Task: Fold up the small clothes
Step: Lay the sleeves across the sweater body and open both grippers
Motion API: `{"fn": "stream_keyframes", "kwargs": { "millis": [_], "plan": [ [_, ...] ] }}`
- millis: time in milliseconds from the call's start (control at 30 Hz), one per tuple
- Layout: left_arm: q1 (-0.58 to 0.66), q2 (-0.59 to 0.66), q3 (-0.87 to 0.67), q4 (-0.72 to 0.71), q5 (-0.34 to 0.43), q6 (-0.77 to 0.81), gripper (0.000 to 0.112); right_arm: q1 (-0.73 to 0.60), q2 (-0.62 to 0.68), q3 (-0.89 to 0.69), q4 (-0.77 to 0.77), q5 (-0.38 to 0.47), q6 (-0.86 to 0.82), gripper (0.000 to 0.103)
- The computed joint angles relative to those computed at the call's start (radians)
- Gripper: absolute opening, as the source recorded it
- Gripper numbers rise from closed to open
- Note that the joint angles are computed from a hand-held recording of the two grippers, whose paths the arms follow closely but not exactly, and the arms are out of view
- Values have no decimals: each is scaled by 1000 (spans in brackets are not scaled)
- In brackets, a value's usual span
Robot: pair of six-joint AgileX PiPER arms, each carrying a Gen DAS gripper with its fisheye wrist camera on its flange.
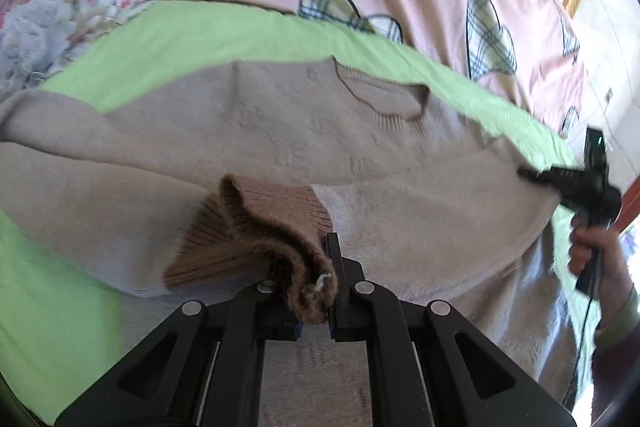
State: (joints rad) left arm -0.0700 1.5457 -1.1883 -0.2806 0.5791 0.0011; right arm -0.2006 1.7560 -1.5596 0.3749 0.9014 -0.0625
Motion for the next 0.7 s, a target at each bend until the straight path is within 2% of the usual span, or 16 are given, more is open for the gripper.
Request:
{"fn": "stream_keyframes", "kwargs": {
  "millis": [100,233,300,333,400,467,567,633,700],
  "plan": [
    [-17,25,2,64,-29,-46,7,10,35,-40,-66,30,28,8],
    [51,24,19,-72,-30,101,7,53,54,-38,-153,25,71,8],
    [55,8,21,-68,-19,123,9,53,54,-40,-153,35,75,10],
    [56,-8,25,-54,-14,123,13,64,46,-41,-177,45,95,12],
    [63,-50,45,-53,-8,145,14,109,3,-22,-256,46,163,18],
    [73,-99,75,-35,1,153,14,140,-66,34,-261,21,171,32],
    [110,-178,126,2,23,145,30,173,-181,132,-210,-6,141,50],
    [156,-228,159,-3,45,164,47,174,-234,190,-141,-17,85,51],
    [207,-261,172,-22,72,191,49,180,-274,239,-79,-20,51,51]
  ]
}}
